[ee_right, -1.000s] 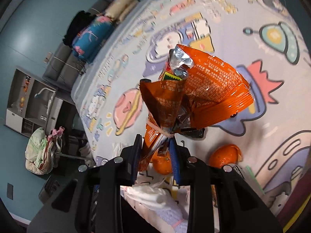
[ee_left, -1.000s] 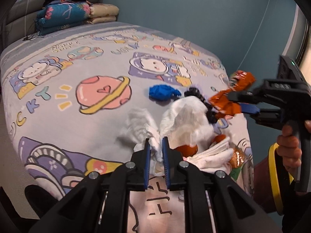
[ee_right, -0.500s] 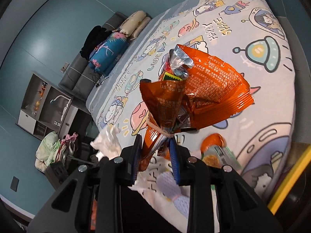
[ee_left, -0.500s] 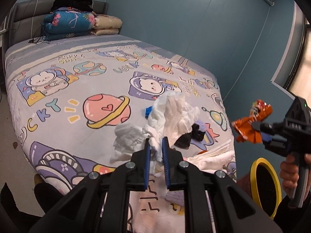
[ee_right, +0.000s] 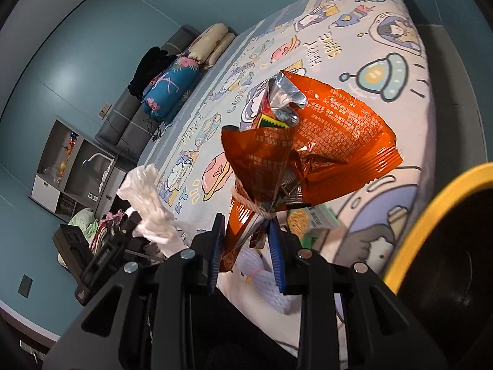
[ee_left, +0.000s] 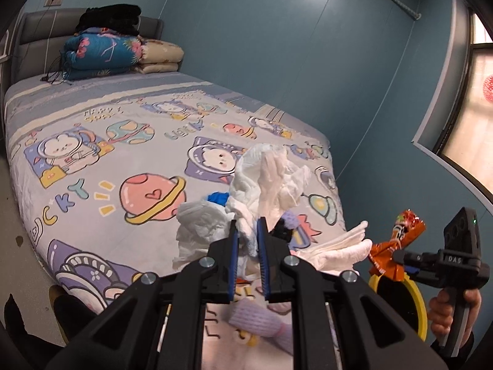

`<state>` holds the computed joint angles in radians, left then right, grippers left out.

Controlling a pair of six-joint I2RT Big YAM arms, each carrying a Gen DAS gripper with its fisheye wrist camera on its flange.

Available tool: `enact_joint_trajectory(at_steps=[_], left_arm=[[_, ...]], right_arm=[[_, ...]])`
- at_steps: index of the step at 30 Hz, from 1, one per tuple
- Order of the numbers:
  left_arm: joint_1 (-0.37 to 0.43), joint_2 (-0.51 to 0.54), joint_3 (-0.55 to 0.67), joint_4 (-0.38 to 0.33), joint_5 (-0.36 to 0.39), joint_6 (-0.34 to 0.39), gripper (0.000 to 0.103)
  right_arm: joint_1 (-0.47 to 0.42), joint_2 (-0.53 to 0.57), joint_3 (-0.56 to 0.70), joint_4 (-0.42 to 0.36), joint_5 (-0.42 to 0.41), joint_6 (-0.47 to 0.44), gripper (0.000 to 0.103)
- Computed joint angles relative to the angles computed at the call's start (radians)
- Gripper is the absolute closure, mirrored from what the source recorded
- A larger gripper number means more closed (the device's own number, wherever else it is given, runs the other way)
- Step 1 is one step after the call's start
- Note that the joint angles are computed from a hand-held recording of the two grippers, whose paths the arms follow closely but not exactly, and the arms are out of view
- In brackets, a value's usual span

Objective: Collect trash
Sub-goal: 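Carry tissues and orange bag with both tools over the yellow bin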

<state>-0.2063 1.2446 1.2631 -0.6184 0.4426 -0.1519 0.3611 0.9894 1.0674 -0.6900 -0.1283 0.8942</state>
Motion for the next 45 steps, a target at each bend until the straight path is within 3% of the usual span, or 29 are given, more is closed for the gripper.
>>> enact_joint_trajectory(at_steps=[18,33,45], left_arm=[[-0.162,-0.071,0.059,-0.027,-0.028,0.031,0.092],[-0.355,-0.036,0.138,-0.07,-0.045,0.071,0.092],[-0.493,0.034,0.148,-0.107,-0.052,0.097,0.092]], right_arm=[[-0.011,-0.204,-0.038,-0.134,0.181,0.003,0.076],[0.021,-0.31,-0.005,-0.294,0.424,-0.002,0.076],[-0.054,-0.354,-0.016,-0.381,0.401,0.0,0.076]])
